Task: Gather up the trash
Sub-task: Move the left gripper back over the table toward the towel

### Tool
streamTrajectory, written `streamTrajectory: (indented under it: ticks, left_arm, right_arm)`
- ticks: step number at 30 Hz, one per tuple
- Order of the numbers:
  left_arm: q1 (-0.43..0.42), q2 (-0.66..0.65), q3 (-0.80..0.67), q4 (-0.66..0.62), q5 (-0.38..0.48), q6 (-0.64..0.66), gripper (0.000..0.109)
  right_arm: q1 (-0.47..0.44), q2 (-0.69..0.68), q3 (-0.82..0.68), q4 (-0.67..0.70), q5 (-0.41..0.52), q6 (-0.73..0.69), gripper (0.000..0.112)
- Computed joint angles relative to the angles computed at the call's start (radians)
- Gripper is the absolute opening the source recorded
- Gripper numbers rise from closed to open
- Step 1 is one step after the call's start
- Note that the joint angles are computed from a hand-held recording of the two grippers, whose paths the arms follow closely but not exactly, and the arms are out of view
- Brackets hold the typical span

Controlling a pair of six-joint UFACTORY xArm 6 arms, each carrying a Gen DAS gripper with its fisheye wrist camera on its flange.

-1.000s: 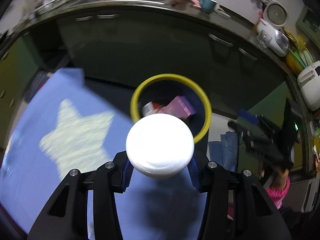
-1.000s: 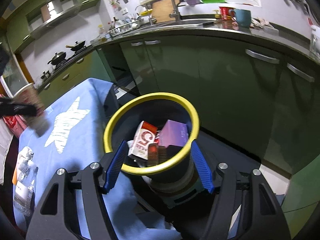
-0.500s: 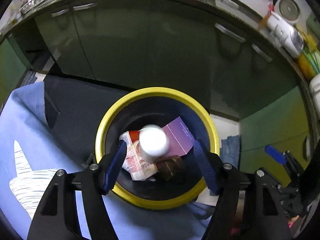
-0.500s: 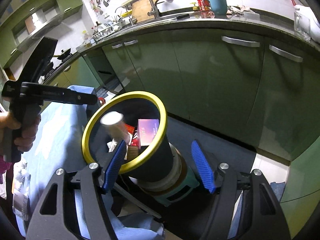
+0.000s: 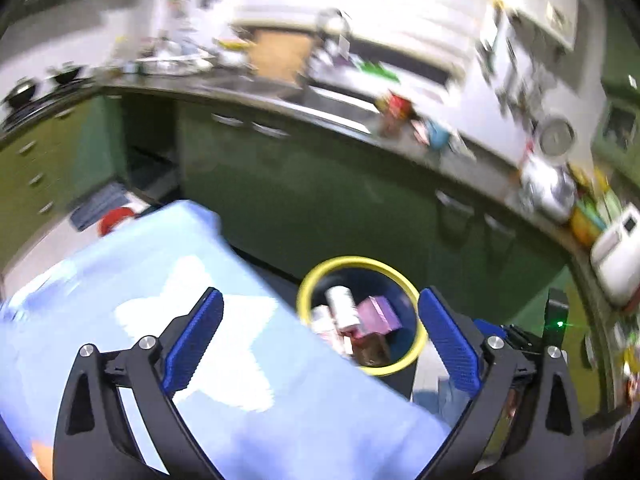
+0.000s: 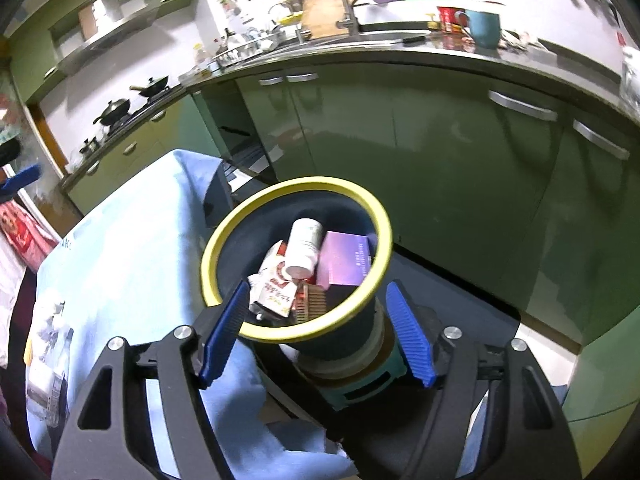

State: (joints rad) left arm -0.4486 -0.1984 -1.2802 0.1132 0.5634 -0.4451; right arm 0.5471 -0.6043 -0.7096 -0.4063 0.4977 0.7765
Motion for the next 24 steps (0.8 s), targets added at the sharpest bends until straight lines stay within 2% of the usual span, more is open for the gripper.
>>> streamTrajectory:
  ticks: [5, 10, 13, 17, 20, 24]
  left_arm:
    - [0.108, -0.346, 0.35, 0.125, -0.064, -0.17, 0.098]
    - [0.21, -0.627, 0.579, 0.262, -0.011, -0.325, 0.098]
    - [0.259, -0.763, 0.674, 0.326, 0.039, -0.371, 0.098]
    - [0.347, -0.862, 0.759, 0.394, 0.049, -0.401, 0.098]
    - [0.458, -0.917, 0.83, 0.426, 0.003, -0.41, 0.098]
    - [0.529, -0.934, 0.881, 0.492, -0.025, -0.465, 0.098]
  right_arm:
    - [0.076, 0.056, -0.068, -0.049, 0.051, 0.028, 0.067]
    - [0.162, 0.14, -0.153, -0.056, 0.086, 0.016, 0.067]
    - [0.203, 0.192, -0.196, -0.022, 0.082, -0.032, 0.067]
    - [0.278, 0.285, -0.282, 0.071, 0.086, -0.149, 0.067]
    - [0.339, 0.352, -0.359, 0.076, 0.118, -0.184, 0.067]
    - [0.412, 0.426, -0.456, 0.128, 0.162, -0.24, 0.067]
